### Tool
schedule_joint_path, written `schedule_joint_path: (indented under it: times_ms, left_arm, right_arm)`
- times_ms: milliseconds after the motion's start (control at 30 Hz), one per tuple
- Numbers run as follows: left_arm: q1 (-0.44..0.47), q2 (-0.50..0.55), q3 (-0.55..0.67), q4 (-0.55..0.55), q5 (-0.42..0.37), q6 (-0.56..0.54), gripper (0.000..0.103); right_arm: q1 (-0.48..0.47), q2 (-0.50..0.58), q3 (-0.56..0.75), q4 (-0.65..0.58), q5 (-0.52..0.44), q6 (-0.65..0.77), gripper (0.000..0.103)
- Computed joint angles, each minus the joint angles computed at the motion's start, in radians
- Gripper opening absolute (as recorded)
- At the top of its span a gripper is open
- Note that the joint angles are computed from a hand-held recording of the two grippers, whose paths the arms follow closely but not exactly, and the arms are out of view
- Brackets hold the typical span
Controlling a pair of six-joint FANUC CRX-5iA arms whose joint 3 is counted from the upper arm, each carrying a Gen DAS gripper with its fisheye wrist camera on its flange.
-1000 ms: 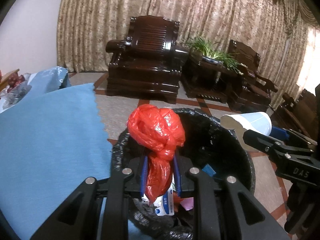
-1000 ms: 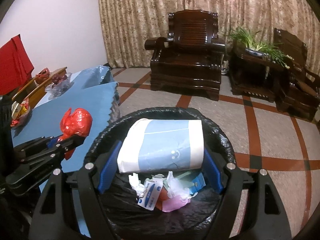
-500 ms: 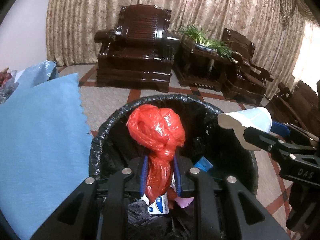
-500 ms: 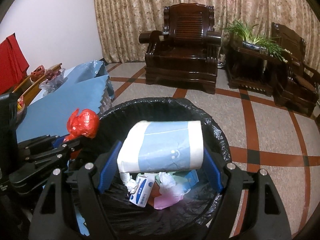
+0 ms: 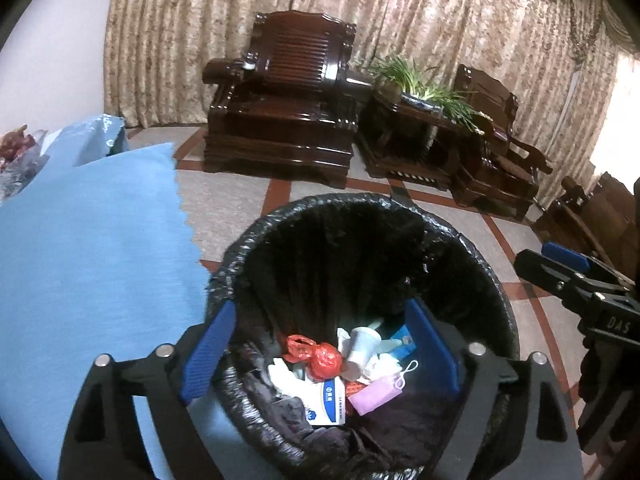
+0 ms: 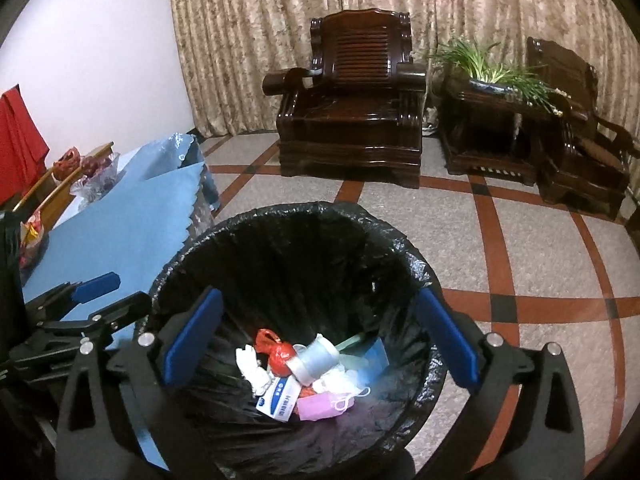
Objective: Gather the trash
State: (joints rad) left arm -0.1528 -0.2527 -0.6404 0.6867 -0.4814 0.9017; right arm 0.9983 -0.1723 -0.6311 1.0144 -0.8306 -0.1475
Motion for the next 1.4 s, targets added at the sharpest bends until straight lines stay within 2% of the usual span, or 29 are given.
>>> schedule_joint_path:
  times_ms: [133,233,367,467,600,767,1100,1400]
  left_arm:
    - [0.035,-0.049,0.004,-0.06,-0.02,0.059,0.094]
    - [0.061,-0.096,0.023,-0.165,-0.05,0.165,0.097]
    - [0.091,-0.154,0.037,-0.269,-0.092,0.296,0.097]
    - [0.119,-0.2,0.024,-0.288,-0.117,0.32,0.097]
    - [0.13,-0.247,0.037,-0.372,-0.156,0.392,0.097]
    - [0.147,-0.305,0.042,-0.424,-0.194,0.438,0.097]
    - [0.137,-0.384,0.047,-0.492,-0.206,0.488,0.097]
    - [0.141,-0.424,0.041,-0.489,-0.212,0.491,0.097]
  right_arm:
    - [0.023,-0.01,0.009,-0.009,-0.013,0.006,0.096]
    - [0.042,-0.014,0.021,-0.019,-0.02,0.014,0.098]
    - [0.079,-0.015,0.045,-0.03,-0.041,0.025,0.098]
    - [0.107,-0.01,0.065,-0.021,-0.069,0.03,0.098]
    - [0.137,-0.009,0.089,-0.013,-0.096,0.05,0.098]
    - [0.171,-0.005,0.114,-0.014,-0.124,0.065,0.098]
    - [0.219,0.002,0.145,-0.016,-0.159,0.096,0.098]
    - [0.237,0.002,0.152,0.009,-0.17,0.097,0.098]
